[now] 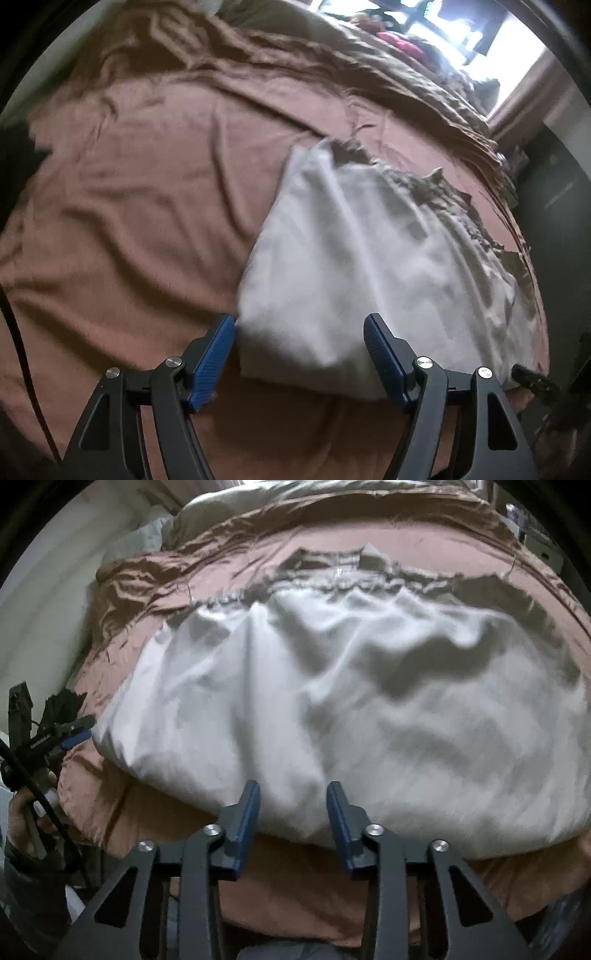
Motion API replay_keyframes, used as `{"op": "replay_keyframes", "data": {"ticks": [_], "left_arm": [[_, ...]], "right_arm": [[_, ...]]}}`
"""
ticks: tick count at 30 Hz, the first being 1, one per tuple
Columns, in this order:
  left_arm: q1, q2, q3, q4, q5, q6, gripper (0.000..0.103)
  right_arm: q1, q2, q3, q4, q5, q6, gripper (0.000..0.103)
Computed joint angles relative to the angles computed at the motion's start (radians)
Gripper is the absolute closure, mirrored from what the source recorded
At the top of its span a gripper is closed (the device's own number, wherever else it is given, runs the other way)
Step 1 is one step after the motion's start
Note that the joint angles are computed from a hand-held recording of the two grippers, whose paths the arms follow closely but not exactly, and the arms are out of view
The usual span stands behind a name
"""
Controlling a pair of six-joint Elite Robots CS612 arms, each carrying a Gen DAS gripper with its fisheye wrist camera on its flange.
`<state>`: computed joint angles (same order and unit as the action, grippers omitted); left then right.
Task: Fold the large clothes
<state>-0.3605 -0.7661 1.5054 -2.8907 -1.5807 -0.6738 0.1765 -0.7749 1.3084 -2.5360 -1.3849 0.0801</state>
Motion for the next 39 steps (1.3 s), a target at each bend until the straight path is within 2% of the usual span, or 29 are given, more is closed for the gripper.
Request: {"op": "replay_keyframes", "data": {"ticks": [4, 7, 11, 14, 16, 18, 21, 29, 31, 35, 39], "left_arm": [[0.007, 0.014, 0.023, -0.05, -0.031, -0.059, 0.029], [0.016, 0.03, 0.032, -0.106, -0.064, -0.133, 0.029], [0.021, 0.047, 0.032, -0.16, -0.091, -0.196, 0.03], [0.023, 0.058, 0.031, -0.181, -0.113, -0.233, 0.043], [0.02, 0.058, 0.048, -0.213, -0.096, -0.26, 0.05], [0.015, 0.053, 0.062, -0.226, -0.074, -0.275, 0.063], [0.013, 0.053, 0.068, -0.241, -0.071, -0.294, 0.07], [0.021, 0.048, 0.079, -0.262, -0.101, -0.368, 0.069], [0.023, 0.044, 0.087, -0.275, -0.109, -0.399, 0.066], [0.034, 0.046, 0.106, -0.338, -0.156, -0.459, 0.053], [0.038, 0.052, 0.096, -0.337, -0.181, -0.478, 0.051]], "right_arm": [[0.007, 0.012, -0.006, 0.044, -0.001, 0.014, 0.083], [0.007, 0.016, -0.008, 0.061, 0.017, 0.034, 0.085], [0.011, 0.037, -0.036, 0.079, -0.018, 0.04, 0.089], [0.014, 0.056, -0.06, 0.089, -0.02, 0.072, 0.089], [0.017, 0.074, -0.088, 0.091, -0.033, 0.086, 0.092], [0.02, 0.088, -0.111, 0.089, -0.052, 0.094, 0.095], [0.021, 0.114, -0.154, 0.097, -0.062, 0.109, 0.095], [0.017, 0.212, -0.322, 0.167, -0.086, 0.124, 0.095], [0.016, 0.232, -0.359, 0.179, -0.092, 0.127, 0.095], [0.017, 0.279, -0.445, 0.204, -0.112, 0.129, 0.097], [0.015, 0.325, -0.523, 0.211, -0.131, 0.141, 0.1]]}}
